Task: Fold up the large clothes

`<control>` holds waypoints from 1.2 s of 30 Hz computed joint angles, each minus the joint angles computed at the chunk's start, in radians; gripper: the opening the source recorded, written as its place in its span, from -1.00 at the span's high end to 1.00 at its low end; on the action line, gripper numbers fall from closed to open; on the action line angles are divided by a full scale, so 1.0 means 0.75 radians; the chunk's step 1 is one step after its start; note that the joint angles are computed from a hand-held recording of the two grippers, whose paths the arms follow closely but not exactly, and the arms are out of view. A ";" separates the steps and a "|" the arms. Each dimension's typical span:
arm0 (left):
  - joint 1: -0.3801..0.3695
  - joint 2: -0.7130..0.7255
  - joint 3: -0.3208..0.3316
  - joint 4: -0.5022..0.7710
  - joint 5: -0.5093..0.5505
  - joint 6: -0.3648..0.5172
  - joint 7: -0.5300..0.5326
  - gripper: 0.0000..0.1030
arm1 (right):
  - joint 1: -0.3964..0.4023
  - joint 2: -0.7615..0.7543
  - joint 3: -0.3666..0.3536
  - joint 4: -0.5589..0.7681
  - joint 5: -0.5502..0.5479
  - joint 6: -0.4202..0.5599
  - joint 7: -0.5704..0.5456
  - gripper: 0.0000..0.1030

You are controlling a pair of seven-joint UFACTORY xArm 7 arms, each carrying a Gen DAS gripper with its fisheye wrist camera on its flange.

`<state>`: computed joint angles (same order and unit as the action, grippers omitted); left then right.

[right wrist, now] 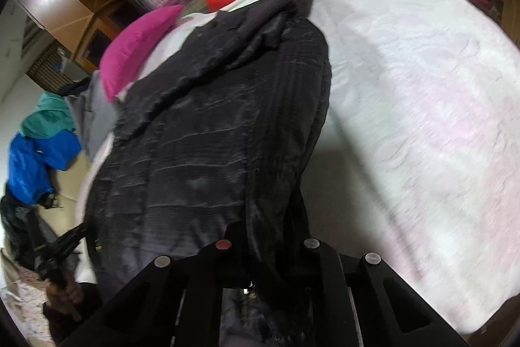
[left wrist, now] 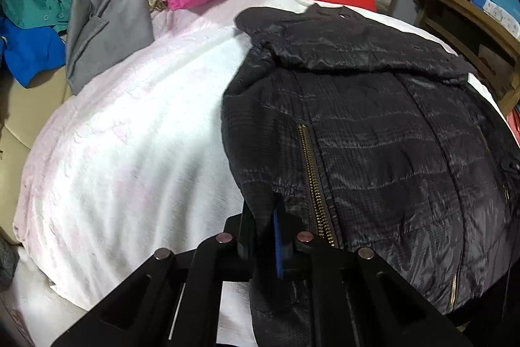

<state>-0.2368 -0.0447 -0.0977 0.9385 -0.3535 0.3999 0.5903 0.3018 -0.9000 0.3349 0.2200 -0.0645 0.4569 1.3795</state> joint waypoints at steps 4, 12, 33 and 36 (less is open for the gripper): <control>0.039 0.065 0.016 0.090 0.088 0.025 -0.108 0.81 | 0.089 0.119 -0.029 0.045 0.038 -0.050 -0.051 0.75; 0.064 0.116 -0.006 0.292 0.169 0.227 -0.032 0.07 | 0.074 -0.047 -0.259 0.034 0.150 0.119 -0.278 0.65; -0.075 1.070 -0.068 1.532 0.209 0.476 -0.740 -0.46 | -0.583 0.511 -0.209 0.247 0.044 -0.476 -0.266 -0.56; -0.127 1.196 -0.048 1.708 0.274 0.535 -0.762 -0.46 | -0.575 0.640 -0.231 0.286 0.053 -0.539 -0.293 -0.21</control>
